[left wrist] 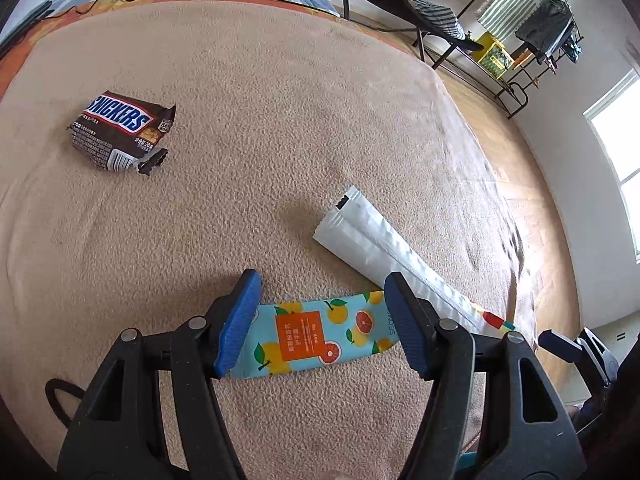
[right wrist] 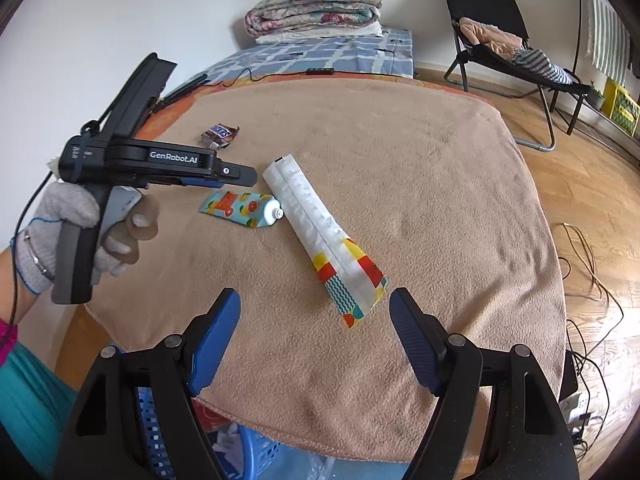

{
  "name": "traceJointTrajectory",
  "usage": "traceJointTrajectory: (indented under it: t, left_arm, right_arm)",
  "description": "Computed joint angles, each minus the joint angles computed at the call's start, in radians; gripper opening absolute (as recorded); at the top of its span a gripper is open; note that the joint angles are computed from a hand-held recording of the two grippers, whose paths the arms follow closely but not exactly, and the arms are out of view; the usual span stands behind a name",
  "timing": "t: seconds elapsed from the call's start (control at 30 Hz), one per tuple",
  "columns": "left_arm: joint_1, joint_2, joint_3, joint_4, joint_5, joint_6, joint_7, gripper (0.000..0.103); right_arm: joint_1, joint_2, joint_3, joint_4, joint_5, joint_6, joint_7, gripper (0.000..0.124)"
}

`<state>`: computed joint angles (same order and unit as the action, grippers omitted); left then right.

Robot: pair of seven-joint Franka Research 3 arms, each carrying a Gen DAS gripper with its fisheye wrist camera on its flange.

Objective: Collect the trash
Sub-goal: 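Grasp the orange-print juice carton with the left tool while the right tool grasps the striped tube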

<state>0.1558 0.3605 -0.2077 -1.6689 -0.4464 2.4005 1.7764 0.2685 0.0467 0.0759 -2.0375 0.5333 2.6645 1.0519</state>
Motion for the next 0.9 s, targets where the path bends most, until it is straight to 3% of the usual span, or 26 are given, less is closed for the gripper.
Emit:
traceJointTrajectory:
  t: [0.13,0.3,0.47,0.57,0.73,0.9]
  left_arm:
    - [0.012,-0.032,-0.013,-0.028,-0.027,-0.057,0.066,0.066]
    - [-0.029,-0.118,0.004,-0.123,0.032,-0.081,0.144,0.066]
    - [-0.107,-0.170,0.033,-0.211,0.183,0.022,0.128,0.065]
    - [-0.133,-0.165,0.050,-0.217,0.262,0.066,0.043,0.051]
    - [-0.142,-0.169,0.058,-0.235,0.333,0.113,-0.049,0.038]
    - [-0.115,-0.189,0.066,-0.260,0.329,0.126,-0.060,0.036]
  right_arm:
    - [0.000,0.017,0.002,0.022,0.003,-0.015,0.000,0.077]
    - [-0.001,0.036,0.003,0.042,-0.003,-0.022,0.006,0.077]
    - [-0.016,0.045,-0.001,0.058,0.028,-0.035,0.006,0.077]
    - [-0.023,0.057,-0.005,0.075,0.029,-0.041,0.024,0.077]
    - [-0.025,0.105,-0.006,0.136,-0.011,-0.067,0.086,0.077]
    - [-0.019,0.162,0.006,0.205,-0.045,-0.092,0.099,0.077]
